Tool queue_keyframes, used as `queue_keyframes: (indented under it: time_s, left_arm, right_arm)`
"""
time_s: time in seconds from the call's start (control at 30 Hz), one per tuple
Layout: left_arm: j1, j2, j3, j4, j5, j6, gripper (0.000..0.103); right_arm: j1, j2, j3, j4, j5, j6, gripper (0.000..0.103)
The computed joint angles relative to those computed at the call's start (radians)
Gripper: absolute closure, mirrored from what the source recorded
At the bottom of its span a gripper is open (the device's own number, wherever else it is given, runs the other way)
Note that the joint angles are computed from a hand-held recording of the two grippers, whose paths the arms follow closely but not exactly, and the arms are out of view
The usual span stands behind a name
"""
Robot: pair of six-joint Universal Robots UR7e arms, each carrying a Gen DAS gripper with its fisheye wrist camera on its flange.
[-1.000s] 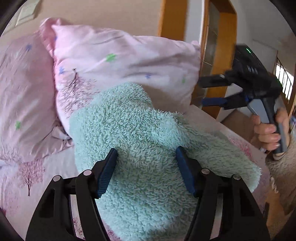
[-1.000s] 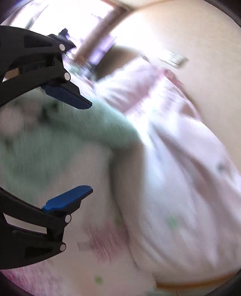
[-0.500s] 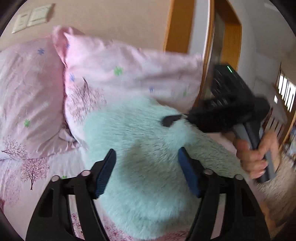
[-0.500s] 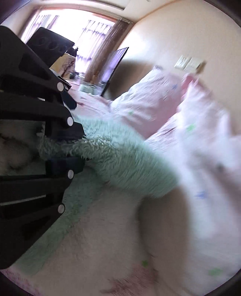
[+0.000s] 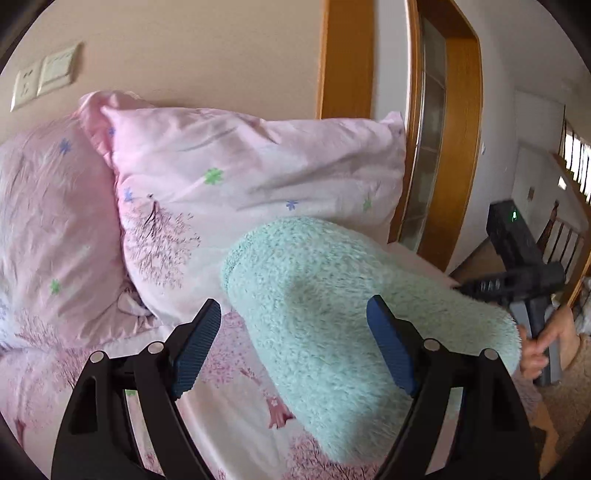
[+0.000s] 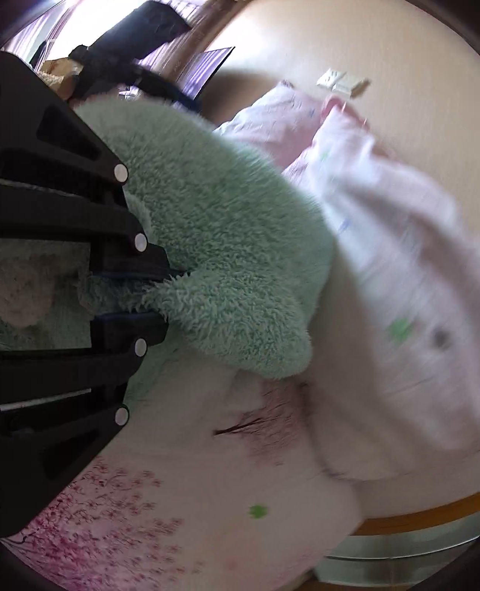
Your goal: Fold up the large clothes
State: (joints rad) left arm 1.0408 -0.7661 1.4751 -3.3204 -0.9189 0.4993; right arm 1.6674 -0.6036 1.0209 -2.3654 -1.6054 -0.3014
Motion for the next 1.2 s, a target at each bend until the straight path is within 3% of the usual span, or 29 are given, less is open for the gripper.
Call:
queue_keyframes:
  time_s: [0.17, 0.3, 0.4, 0.43, 0.5, 0.6, 0.7, 0.77, 0.87, 0.93, 1.03, 1.1, 1.2]
  left_arm:
    - [-0.016, 0.088, -0.132, 0.004, 0.072, 0.086, 0.021]
    - [0.0, 0.107, -0.196, 0.223, 0.077, 0.016, 0.021]
    - [0.007, 0.113, -0.173, 0.248, 0.069, 0.008, 0.021]
    - [0.01, 0.11, -0.155, 0.244, 0.061, -0.006, 0.021]
    - [0.011, 0.109, -0.136, 0.235, 0.055, -0.016, 0.021]
    - [0.004, 0.126, -0.126, 0.174, 0.079, 0.018, 0.021]
    - [0.004, 0.14, -0.137, 0.162, 0.084, 0.007, 0.021]
    - [0.001, 0.16, -0.144, 0.121, 0.1, 0.033, 0.021]
    - [-0.001, 0.182, -0.161, 0.094, 0.111, 0.049, 0.021]
    - [-0.003, 0.209, -0.179, 0.073, 0.135, 0.079, 0.021]
    - [-0.009, 0.209, -0.176, 0.041, 0.129, 0.09, 0.021]
    - [-0.015, 0.163, -0.146, 0.063, 0.097, 0.04, 0.021]
    - [-0.028, 0.168, -0.153, -0.068, 0.124, 0.155, 0.018]
  right_arm:
    - [-0.022, 0.018, -0.004, 0.009, 0.022, 0.0, 0.089]
    - [-0.022, 0.003, 0.016, -0.012, 0.004, -0.013, 0.086]
    - [-0.019, -0.012, 0.049, -0.061, -0.036, -0.025, 0.075]
    - [-0.017, -0.03, 0.079, -0.106, -0.046, -0.029, 0.068]
    - [-0.014, -0.069, 0.142, -0.203, -0.049, -0.05, 0.064]
    - [0.002, -0.137, 0.281, -0.408, -0.027, -0.115, 0.062]
    - [0.016, -0.186, 0.378, -0.462, 0.023, -0.197, 0.062]
    - [0.024, -0.189, 0.402, -0.433, 0.012, -0.237, 0.062]
    - [0.015, -0.143, 0.359, -0.344, -0.068, -0.208, 0.06]
    - [-0.025, -0.104, 0.301, -0.252, -0.016, -0.143, 0.052]
    - [-0.067, -0.098, 0.26, -0.169, 0.104, -0.085, 0.051]
    - [-0.063, -0.101, 0.268, -0.187, 0.091, -0.102, 0.051]
    - [-0.061, -0.105, 0.276, -0.199, 0.086, -0.111, 0.051]
